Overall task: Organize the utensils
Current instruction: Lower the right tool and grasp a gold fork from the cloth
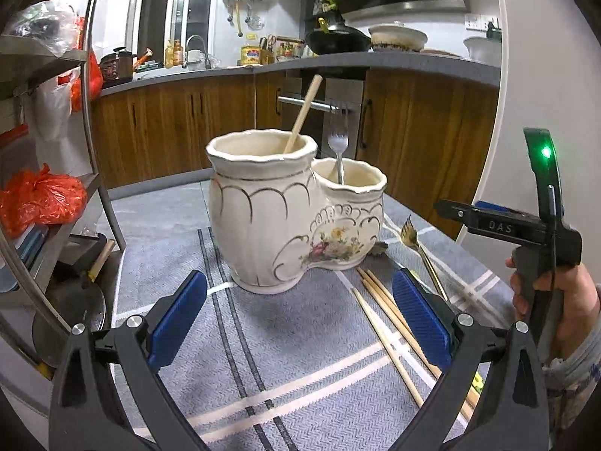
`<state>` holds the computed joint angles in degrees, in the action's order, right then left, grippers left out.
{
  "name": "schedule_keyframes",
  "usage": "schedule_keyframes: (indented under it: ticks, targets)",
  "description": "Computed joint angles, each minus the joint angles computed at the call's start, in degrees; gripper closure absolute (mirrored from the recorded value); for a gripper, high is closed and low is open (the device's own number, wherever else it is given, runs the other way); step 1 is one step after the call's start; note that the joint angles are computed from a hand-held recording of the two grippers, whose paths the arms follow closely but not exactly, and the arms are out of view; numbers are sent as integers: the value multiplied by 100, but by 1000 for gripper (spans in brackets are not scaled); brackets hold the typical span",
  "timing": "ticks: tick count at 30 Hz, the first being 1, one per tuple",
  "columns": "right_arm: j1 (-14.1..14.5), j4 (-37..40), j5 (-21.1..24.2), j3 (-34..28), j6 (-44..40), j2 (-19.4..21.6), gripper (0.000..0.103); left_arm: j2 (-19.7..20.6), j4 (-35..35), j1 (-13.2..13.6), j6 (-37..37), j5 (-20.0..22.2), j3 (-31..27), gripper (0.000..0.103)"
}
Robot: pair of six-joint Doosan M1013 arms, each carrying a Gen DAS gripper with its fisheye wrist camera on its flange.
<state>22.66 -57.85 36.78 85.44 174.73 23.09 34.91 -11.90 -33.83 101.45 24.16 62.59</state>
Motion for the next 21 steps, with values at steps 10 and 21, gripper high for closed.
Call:
schedule_keyframes:
  ticks: [10,21]
  targets:
    - [-192,2265,184,-793,-2315,426,46,119,-49,-36,193,338,-169,6]
    - [-380,3362,17,-892,-2843,544,94,183,9,-72,346,684,-282,6]
